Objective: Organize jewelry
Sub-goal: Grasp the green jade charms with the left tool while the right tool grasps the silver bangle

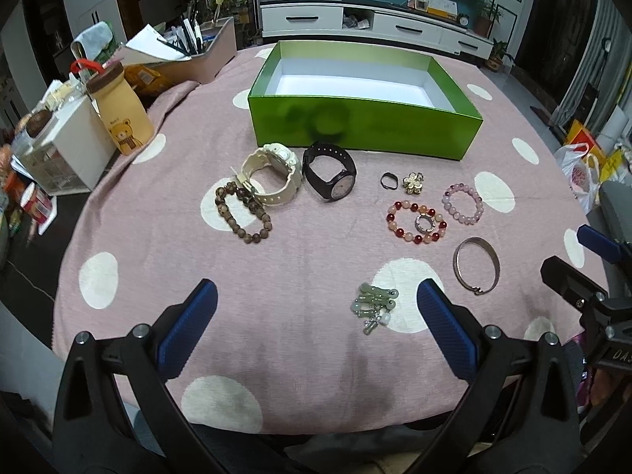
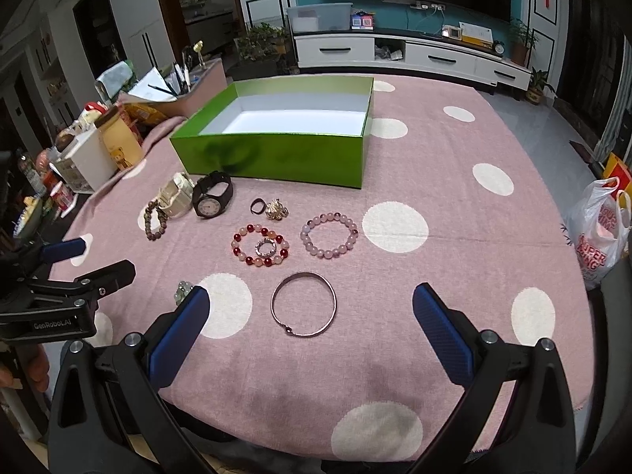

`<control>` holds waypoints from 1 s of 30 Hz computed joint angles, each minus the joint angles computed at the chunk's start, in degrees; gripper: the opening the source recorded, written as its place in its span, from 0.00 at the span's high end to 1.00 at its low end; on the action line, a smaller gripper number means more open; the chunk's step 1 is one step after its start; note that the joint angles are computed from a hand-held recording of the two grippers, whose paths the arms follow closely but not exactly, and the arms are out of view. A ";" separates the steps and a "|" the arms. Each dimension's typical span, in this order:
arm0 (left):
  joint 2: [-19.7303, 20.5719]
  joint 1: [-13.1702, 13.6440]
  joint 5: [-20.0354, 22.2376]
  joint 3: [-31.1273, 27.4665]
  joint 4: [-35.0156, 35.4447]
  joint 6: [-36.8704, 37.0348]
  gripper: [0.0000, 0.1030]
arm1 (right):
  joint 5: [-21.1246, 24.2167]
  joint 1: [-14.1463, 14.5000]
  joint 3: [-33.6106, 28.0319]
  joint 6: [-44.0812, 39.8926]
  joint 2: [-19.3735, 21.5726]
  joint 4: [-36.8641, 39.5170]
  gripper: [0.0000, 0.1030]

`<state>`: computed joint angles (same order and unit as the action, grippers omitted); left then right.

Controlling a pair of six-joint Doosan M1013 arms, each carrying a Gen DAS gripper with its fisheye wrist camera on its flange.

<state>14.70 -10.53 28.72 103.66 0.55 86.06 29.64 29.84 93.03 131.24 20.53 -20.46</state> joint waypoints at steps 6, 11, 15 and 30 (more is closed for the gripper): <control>0.85 1.57 -1.03 1.14 -7.76 6.89 0.02 | -4.16 -1.37 2.53 -3.89 -0.34 3.98 0.01; 0.97 1.67 -3.21 2.94 -14.36 15.44 0.07 | -5.25 -1.50 3.50 -9.50 0.32 7.86 0.12; 1.43 1.37 -2.91 3.15 -18.74 20.53 0.15 | -4.72 -2.03 3.19 -12.57 1.42 12.23 0.24; 4.74 -1.60 -4.34 1.88 -13.49 19.71 0.48 | -3.99 -1.95 1.14 -11.23 4.69 8.73 0.65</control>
